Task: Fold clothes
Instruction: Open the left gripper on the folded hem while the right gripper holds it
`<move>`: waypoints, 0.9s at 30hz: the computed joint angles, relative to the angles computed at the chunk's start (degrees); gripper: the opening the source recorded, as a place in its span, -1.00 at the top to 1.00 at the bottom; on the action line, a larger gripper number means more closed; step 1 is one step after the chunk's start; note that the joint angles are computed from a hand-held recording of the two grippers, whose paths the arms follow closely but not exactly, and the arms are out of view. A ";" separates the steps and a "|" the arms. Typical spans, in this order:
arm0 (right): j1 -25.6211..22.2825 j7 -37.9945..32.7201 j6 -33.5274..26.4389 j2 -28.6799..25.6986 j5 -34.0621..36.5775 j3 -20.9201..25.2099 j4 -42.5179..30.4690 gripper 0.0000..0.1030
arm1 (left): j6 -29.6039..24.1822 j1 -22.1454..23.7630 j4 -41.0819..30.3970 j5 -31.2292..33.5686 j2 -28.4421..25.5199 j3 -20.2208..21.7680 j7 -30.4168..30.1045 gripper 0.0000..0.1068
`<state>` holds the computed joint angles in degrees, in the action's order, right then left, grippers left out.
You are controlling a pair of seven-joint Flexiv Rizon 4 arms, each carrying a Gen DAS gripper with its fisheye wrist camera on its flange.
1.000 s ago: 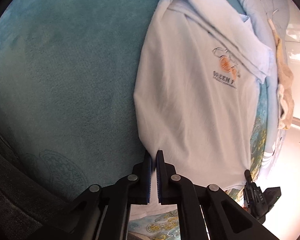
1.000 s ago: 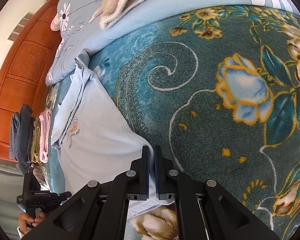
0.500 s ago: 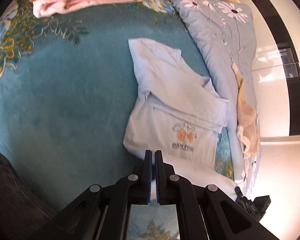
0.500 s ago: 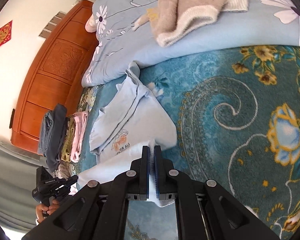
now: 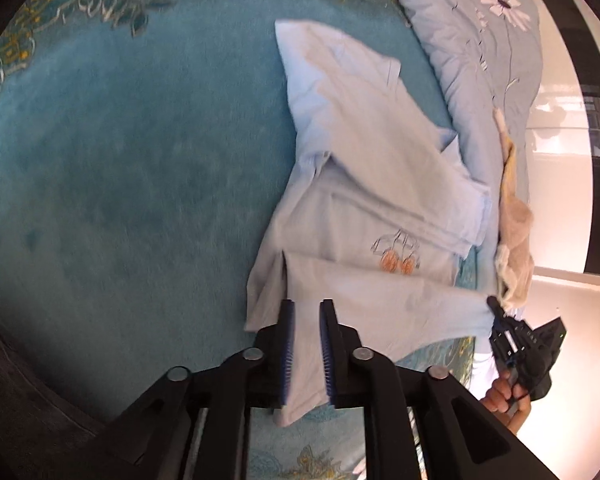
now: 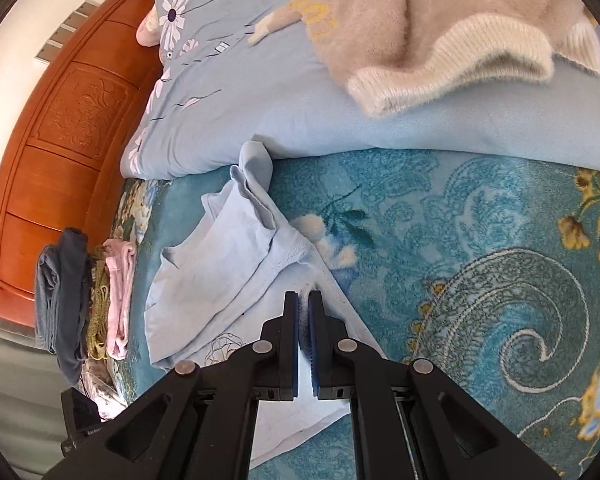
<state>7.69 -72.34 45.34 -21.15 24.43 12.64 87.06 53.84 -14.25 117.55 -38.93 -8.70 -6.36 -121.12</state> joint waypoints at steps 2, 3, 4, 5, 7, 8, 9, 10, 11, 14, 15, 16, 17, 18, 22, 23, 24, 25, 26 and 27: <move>0.26 1.05 -0.42 -0.21 -0.81 -0.44 0.16 0.91 | -3.99 0.01 -1.79 3.06 -1.52 0.00 -2.28 0.20; 0.36 1.58 -0.63 -0.32 -1.23 -0.62 0.23 0.90 | -4.37 -0.10 -2.22 3.52 -2.27 -0.25 -2.17 0.19; 0.46 2.63 -0.87 -0.27 -1.70 -0.91 0.43 0.90 | -5.44 -0.11 -2.90 4.12 -3.01 -0.45 -2.03 0.19; 0.32 3.16 -1.11 -0.23 -1.76 -0.99 0.57 0.90 | -6.73 -0.10 -3.60 4.65 -3.61 -0.61 -2.05 0.19; 0.02 3.94 -1.65 -0.05 -1.90 -1.09 0.92 0.90 | -7.80 -0.41 -4.46 6.06 -3.86 -0.65 -2.50 0.19; -0.17 3.92 -1.89 0.11 -1.94 -1.07 1.16 0.90 | -8.18 -0.46 -4.79 6.21 -3.87 -0.78 -2.10 0.19; -0.24 3.87 -2.07 0.34 -2.20 -1.11 1.49 0.90 | -8.33 -0.46 -4.71 5.13 -3.81 -1.14 -1.19 0.19; -0.14 3.91 -2.25 0.70 -2.97 -1.29 2.02 0.88 | -8.08 -0.54 -4.16 3.02 -3.63 -1.66 -0.02 0.19; -0.03 3.95 -2.43 1.06 -3.76 -1.48 2.55 0.85 | -7.67 -0.70 -3.43 0.38 -3.49 -2.27 1.53 0.19; 0.04 3.31 -2.13 2.35 -5.90 -2.01 4.62 0.53 | -8.10 -1.45 -2.71 -3.65 -3.91 -3.07 4.03 0.19; -0.32 3.00 -2.21 2.58 -5.49 -1.98 4.97 0.46 | -8.38 -1.68 -3.05 -3.06 -4.09 -2.87 3.81 0.19; -0.68 2.67 -2.30 2.80 -5.05 -1.98 5.32 0.43 | -8.62 -1.84 -3.30 -2.67 -4.21 -2.73 3.59 0.19; -1.02 2.33 -2.40 2.84 -4.39 -1.94 5.42 0.41 | -8.68 -1.97 -3.36 -2.65 -4.22 -2.65 3.42 0.19; -1.28 2.01 -2.23 2.77 -3.78 -1.92 5.55 0.34 | -8.52 -2.13 -3.27 -2.76 -4.16 -2.61 3.30 0.19; -2.04 2.11 -1.28 1.56 -0.46 -1.54 5.31 0.26 | -7.47 -2.75 -1.97 -6.10 -3.66 -3.04 3.20 0.19; -2.27 2.06 -0.92 1.23 0.61 -1.31 5.17 0.26 | -7.16 -2.98 -1.76 -6.48 -3.63 -3.08 2.96 0.19; -2.36 1.97 -0.69 0.92 1.28 -1.13 5.05 0.25 | -6.94 -3.18 -1.69 -6.50 -3.60 -3.07 2.71 0.19; -2.16 2.38 -0.43 0.75 1.16 -1.18 5.17 0.25 | -6.90 -3.35 -1.84 -6.05 -3.59 -3.03 2.48 0.19; -1.97 2.82 -0.17 0.58 1.00 -1.23 5.28 0.25 | -6.73 -3.50 -1.87 -5.88 -3.53 -3.02 2.31 0.19; -2.03 2.87 -0.45 0.38 1.22 -1.06 5.20 0.25 | -6.31 -3.68 -1.69 -5.98 -3.40 -3.03 2.16 0.19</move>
<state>5.66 -69.47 44.88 -20.76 25.65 11.58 92.27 47.53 -17.93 115.86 -44.91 -12.10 -9.39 -118.96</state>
